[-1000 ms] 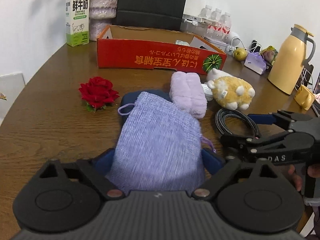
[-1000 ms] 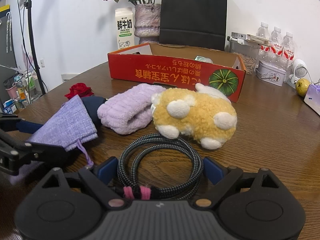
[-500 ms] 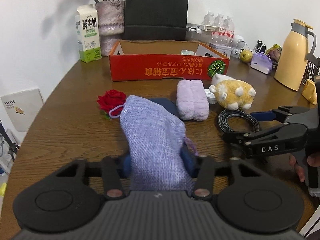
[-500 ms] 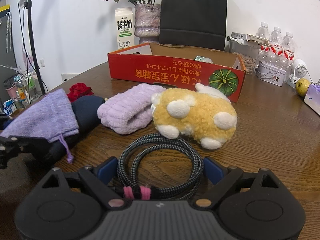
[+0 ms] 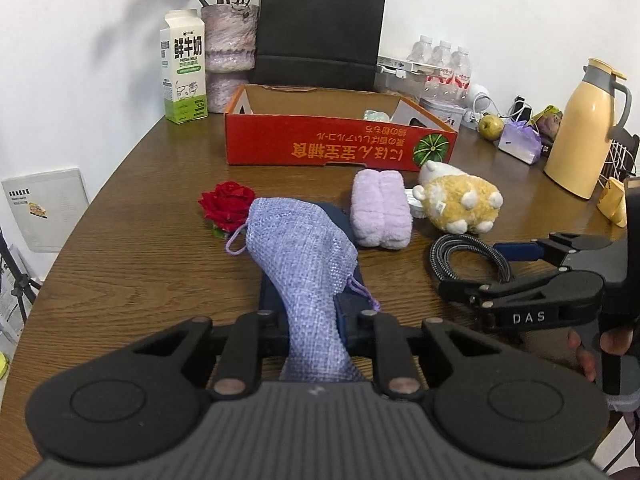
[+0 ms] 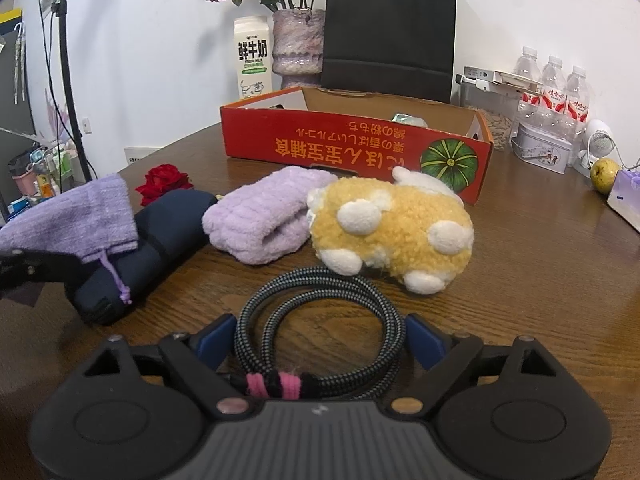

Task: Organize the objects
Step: 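Lift the lavender pouch with the left tool while the right tool grasps the braided cable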

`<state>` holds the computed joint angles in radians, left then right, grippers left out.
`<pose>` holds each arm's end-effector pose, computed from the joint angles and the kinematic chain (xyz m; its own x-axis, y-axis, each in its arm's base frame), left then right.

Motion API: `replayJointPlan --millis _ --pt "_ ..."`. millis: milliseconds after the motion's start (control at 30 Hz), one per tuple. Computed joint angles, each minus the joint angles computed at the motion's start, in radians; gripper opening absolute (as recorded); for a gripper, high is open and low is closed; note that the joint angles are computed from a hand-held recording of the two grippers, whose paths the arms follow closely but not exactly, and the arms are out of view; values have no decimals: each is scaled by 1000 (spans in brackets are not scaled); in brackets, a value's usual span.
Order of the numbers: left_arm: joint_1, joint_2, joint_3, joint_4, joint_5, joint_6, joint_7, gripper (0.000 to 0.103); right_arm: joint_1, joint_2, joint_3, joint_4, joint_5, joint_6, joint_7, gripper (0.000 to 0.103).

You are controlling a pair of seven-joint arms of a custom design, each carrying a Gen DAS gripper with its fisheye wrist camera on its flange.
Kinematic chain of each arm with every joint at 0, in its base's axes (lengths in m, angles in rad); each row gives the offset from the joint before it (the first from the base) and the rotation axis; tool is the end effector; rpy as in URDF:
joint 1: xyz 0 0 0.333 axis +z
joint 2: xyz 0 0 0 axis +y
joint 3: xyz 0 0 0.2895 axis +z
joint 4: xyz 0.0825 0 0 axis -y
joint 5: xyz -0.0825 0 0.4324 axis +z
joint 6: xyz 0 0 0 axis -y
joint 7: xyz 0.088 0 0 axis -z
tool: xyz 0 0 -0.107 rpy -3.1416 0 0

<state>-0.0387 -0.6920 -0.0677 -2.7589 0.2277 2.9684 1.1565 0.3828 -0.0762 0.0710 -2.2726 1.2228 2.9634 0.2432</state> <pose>0.4324 -0.0610 0.4751 0.0566 -0.9950 0.0823 -0.6126 -0.0997 -0.7841 0.5406 0.1931 0.3897 0.6072 -0.7944 -0.0149 -0.5048 -0.3711 -0.7794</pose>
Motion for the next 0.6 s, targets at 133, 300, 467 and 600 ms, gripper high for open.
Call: replayJointPlan --millis 133,300,467,600 --pt "-3 -1 -3 2 -3 4 -4 18 5 -31 -6 -20 34 -17 -31 89" --pt "0 -4 -10 5 0 11 -14 18 22 -72 -14 -42 67 -8 -66 89" --pt "3 -4 -20 17 2 16 -30 18 44 -111 -27 -60 107 -6 -106 89" --pt "21 15 -38 40 13 29 -56 18 58 -132 -35 -64 151 0 -148 89"
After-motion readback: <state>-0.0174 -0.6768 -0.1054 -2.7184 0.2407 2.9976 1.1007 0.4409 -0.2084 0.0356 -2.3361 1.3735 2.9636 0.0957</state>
